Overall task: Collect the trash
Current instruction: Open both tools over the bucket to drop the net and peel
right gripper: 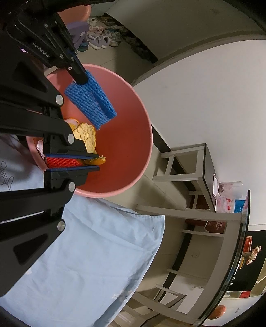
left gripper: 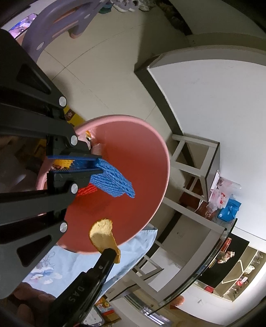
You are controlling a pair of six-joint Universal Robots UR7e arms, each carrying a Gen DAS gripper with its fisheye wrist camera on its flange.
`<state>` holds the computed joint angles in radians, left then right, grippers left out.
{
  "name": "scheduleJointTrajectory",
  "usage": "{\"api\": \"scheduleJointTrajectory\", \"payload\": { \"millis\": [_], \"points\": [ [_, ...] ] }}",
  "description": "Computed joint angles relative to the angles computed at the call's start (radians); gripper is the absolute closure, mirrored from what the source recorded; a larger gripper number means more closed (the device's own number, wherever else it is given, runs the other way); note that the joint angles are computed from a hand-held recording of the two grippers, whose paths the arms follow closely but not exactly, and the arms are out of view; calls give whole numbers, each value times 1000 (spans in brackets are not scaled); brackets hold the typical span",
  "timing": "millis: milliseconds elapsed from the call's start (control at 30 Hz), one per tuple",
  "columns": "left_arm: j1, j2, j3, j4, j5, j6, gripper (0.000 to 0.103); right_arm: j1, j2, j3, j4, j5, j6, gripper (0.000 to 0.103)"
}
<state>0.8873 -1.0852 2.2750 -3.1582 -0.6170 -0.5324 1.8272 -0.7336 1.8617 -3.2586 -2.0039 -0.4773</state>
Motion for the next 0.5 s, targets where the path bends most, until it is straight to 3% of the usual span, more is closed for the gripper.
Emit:
{"api": "scheduleJointTrajectory", "payload": {
  "millis": [300, 500],
  "points": [
    [-1, -5, 2, 23, -13, 0, 81, -1, -4, 0, 22, -1, 14, 80],
    [-4, -4, 1, 9, -18, 12, 80, 0, -11, 9, 18, 0, 18, 74]
  ]
}}
